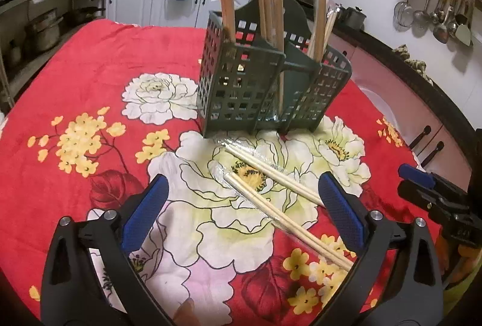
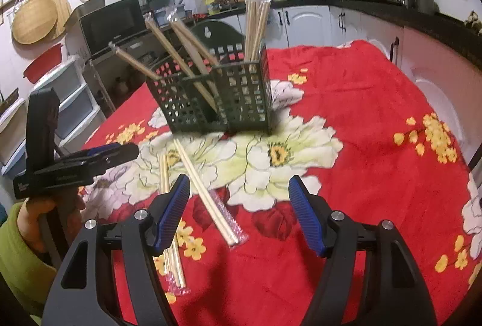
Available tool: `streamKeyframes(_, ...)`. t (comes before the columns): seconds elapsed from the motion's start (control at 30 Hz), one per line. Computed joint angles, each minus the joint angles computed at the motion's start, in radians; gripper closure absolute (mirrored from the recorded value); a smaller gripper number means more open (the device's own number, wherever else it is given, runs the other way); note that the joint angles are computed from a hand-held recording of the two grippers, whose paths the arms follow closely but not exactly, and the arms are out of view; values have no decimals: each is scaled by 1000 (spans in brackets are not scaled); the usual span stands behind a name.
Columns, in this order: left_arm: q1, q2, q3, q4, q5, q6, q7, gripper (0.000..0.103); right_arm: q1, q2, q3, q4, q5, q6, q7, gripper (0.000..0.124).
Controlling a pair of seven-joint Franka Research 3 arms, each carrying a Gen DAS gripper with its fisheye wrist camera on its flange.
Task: Organize utensils
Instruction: 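Withdraw both open tools from the basket toward the chopsticks on the cloth, then close the left tool on a wrapped chopstick while the right tool grasps another, then lift both held chopsticks and carry them above the green basket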
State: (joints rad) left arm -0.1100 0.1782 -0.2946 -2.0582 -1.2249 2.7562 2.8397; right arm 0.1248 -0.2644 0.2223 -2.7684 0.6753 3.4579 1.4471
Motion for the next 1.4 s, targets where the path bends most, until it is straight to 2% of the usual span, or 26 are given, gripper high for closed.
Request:
streamKeyframes(0.2, 6, 24, 1, 18, 65, -49, -60, 35, 25, 8, -20, -15, -22, -36, 32, 66)
streamKeyframes(0.3, 10, 44, -2, 31, 104, -59, -93, 38, 17, 12, -12, -19, -26, -56, 54, 70)
streamKeyframes(0.4, 18, 75, -6, 58, 155, -73, -149, 42, 54, 24, -61, -23, -73, -66, 95, 77)
streamKeyframes(0.57, 41, 118, -26, 98, 220, -76, -213, 48, 162, 45, -206, -28, -190, -77, 191, 89)
streamKeyframes(0.8, 75, 174, -64, 151, 282, -76, -278, 55, 169, 49, -236, -35, -270, -92, 262, 103)
streamKeyframes(0.93, 87, 186, -85, 159, 306, -63, -291, 56, 114, 53, -175, -30, -273, -102, 255, 113)
streamKeyframes(0.97, 90, 188, -88, 160, 313, -61, -296, 58, 66, 53, -118, -26, -251, -107, 239, 115)
streamKeyframes(1.03, 96, 192, -96, 163, 320, -55, -304, 63, 21, 50, -62, -25, -231, -109, 225, 119)
streamKeyframes(1.2, 113, 199, -109, 167, 335, -57, -322, 86, -4, 33, -24, -35, -207, -90, 211, 123)
streamKeyframes(1.27, 119, 198, -115, 164, 333, -60, -316, 92, -26, 23, 4, -39, -187, -74, 197, 123)
streamKeyframes(1.4, 133, 185, -127, 152, 298, -60, -282, 99, -114, -8, 115, -38, -115, -50, 132, 123)
